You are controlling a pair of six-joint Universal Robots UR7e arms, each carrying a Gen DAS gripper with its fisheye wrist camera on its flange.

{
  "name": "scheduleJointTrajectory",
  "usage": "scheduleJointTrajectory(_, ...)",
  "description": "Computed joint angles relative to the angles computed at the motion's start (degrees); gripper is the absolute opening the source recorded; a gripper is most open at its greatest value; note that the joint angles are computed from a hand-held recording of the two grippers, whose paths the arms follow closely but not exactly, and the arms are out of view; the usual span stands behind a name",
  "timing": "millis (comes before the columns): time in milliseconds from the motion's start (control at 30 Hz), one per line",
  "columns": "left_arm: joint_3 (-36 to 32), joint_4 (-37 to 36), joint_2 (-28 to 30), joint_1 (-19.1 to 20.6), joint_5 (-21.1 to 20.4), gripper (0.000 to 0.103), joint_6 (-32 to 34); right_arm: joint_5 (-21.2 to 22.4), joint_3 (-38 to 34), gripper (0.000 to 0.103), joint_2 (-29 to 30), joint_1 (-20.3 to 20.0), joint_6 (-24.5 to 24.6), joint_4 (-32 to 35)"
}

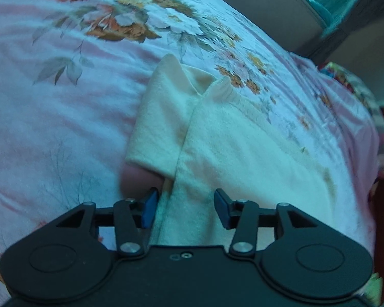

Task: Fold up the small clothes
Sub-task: 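Grasp the folded sweater edge with the left gripper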

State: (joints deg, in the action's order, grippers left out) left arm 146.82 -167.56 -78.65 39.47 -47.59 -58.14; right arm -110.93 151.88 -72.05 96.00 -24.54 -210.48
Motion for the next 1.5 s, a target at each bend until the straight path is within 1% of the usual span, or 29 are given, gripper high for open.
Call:
scheduleJointTrajectory(67,0.72,-1.20,-0.59,0.23,-0.28,0.046,-1.14,-0.07,0.24,0.061,-0.22,-0.03,0.16,0.06)
scheduleJointTrajectory(267,1.29,6.63,-4.29,-2.09,1.01,0.046,-3.28,-0.21,0.71,0.061,-0.42,-0.45,-0.67,-0.81)
scheduleJointTrajectory(467,1.23,10.11,-3.86,-3.60,2.24,0.046,-3.76,-0.27,0.97,0.061,-1.28,-1.24,0.02,-0.18)
scheduleJointTrajectory(533,1.35,7.75,-3.49,-3.18,1.70,0.047,-3.49,-0.44,0.73,0.061,-1.27,-1.24,-0.53,-0.66)
scheduleJointTrajectory(633,1.69,1.86,-2.26,-1.79,0.65,0.050,-3.17,-0.05,-0.11,0.061,-1.45,-1.39,0.12,-0.22)
scheduleJointTrajectory(800,0.47,-4.60,1.53,0.23,0.84,0.050,-1.24,0.04,-1.58,0.061,-0.22,-0.55,-0.73,-0.01)
scheduleJointTrajectory(867,0.03,-9.46,3.49,1.60,-0.02,0.050,0.20,0.05,-2.18,0.061,0.56,-0.36,-0.83,-0.22)
scheduleJointTrajectory(1000,-0.66,-17.94,7.47,4.35,-1.53,0.048,0.84,0.60,-3.18,0.061,1.34,-0.62,-0.74,0.29)
scheduleJointTrajectory(1067,-0.73,-21.16,8.83,5.08,-1.82,0.043,1.44,0.46,-3.62,0.061,1.92,-0.64,-1.58,0.02)
scheduleJointTrajectory(1133,-0.80,-21.35,9.32,5.12,-1.11,0.026,1.33,-0.04,-4.52,0.061,2.94,-0.60,-2.69,-0.55)
scheduleJointTrajectory(1200,-0.74,-20.48,9.06,5.10,-0.58,0.021,1.42,-1.27,-6.38,0.061,4.36,-0.39,-4.08,-1.52)
scheduleJointTrajectory(1267,-0.69,-19.18,8.40,4.66,-0.14,0.021,1.97,-3.25,-9.06,0.061,6.37,0.03,-4.58,-3.15)
scheduleJointTrajectory(1367,-1.48,-15.79,8.03,3.86,1.00,0.022,3.50,-4.89,-13.44,0.061,8.58,0.08,-4.13,-2.27)
scheduleJointTrajectory(1433,-1.83,-15.33,8.40,3.64,1.19,0.032,4.37,-7.13,-15.50,0.061,11.38,0.23,-5.86,-3.47)
scheduleJointTrajectory(1467,-2.12,-14.62,8.55,3.43,1.42,0.032,4.74,-8.06,-16.27,0.061,12.04,-0.12,-6.30,-1.22)
scheduleJointTrajectory(1500,-2.52,-13.19,8.61,3.08,2.07,0.032,4.53,-9.66,-16.76,0.061,13.53,-0.10,-8.07,-1.37)
